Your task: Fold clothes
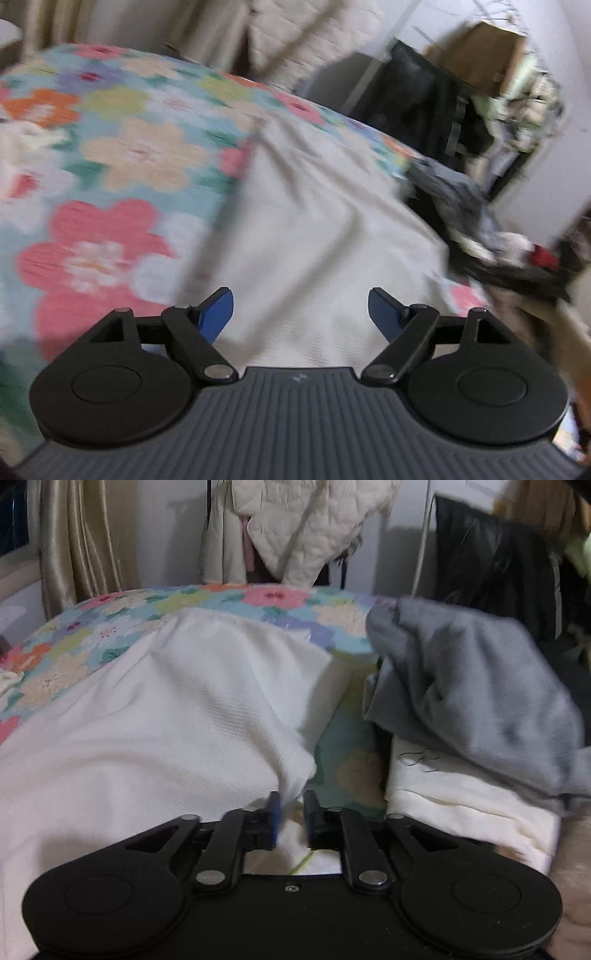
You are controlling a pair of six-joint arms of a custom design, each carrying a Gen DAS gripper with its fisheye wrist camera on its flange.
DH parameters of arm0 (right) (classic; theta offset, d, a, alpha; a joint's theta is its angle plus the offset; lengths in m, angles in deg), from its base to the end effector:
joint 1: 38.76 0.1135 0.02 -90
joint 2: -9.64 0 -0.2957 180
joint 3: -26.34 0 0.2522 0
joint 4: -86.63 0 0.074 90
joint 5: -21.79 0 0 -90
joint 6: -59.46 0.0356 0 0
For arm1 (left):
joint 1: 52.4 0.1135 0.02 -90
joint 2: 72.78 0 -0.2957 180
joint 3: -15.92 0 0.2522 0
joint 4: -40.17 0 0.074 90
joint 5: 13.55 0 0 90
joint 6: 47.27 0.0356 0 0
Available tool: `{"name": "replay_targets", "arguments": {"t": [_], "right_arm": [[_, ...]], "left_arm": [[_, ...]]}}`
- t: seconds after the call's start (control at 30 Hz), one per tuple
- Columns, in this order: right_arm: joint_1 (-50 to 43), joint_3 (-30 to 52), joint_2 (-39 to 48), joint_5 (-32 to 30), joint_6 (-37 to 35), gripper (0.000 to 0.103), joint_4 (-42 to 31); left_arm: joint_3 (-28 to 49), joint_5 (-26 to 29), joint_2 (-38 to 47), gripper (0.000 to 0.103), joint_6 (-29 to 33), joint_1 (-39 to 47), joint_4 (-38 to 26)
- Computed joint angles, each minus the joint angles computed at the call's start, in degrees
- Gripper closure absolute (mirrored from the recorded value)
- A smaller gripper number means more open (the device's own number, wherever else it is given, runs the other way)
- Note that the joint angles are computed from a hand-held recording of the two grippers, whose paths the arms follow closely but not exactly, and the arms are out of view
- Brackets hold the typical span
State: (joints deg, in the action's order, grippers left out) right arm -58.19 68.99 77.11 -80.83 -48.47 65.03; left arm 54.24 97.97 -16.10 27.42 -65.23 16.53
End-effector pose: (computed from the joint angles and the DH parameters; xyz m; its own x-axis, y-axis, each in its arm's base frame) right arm 0.2012 -0.0627 0.2020 -0.7062 -0.0695 -0.7046 -0.0366 0.9974 -0.0616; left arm 0.1692 -0.0519 0.2095 -0.7540 -0.0802 -0.6520 0.2833 0.8557 -0.4330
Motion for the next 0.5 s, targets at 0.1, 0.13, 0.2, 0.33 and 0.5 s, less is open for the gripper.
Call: {"name": "replay_targets", "arguments": {"t": [0.1,0.13,0.2,0.33,0.5], "right_arm": [[-3.8,0.2,-10.6,-9.6,0.9,0.073,-14.8],[-6.6,0.5,-13.5,-15.3,0.1,0.072,-21.1],[-10.1,0.2,-16.9,-21.2,-1.9,0.07,-30.2],[-13.9,-3.1,-18.1,-25.8,-4.5,0.068,-39.0],[-4.0,-8.8,-26.6,-19.4,-5.4,0.101,-35.4]], "left_arm": [[-0.9,0.4,1.7,0.023,0.7,1.9,0.4],[-1.2,0.5,2.2,0.023,0.7,1.8,0.9],[-1.9,-1.4,3.1,0.023,1.2,-0.3,2.1],[-2.7,-8.5,6.0,0.023,1.1,-6.9,4.9],[-2.0,-15.7,2.7,0.023,4.4,-8.2,-1.1]]}}
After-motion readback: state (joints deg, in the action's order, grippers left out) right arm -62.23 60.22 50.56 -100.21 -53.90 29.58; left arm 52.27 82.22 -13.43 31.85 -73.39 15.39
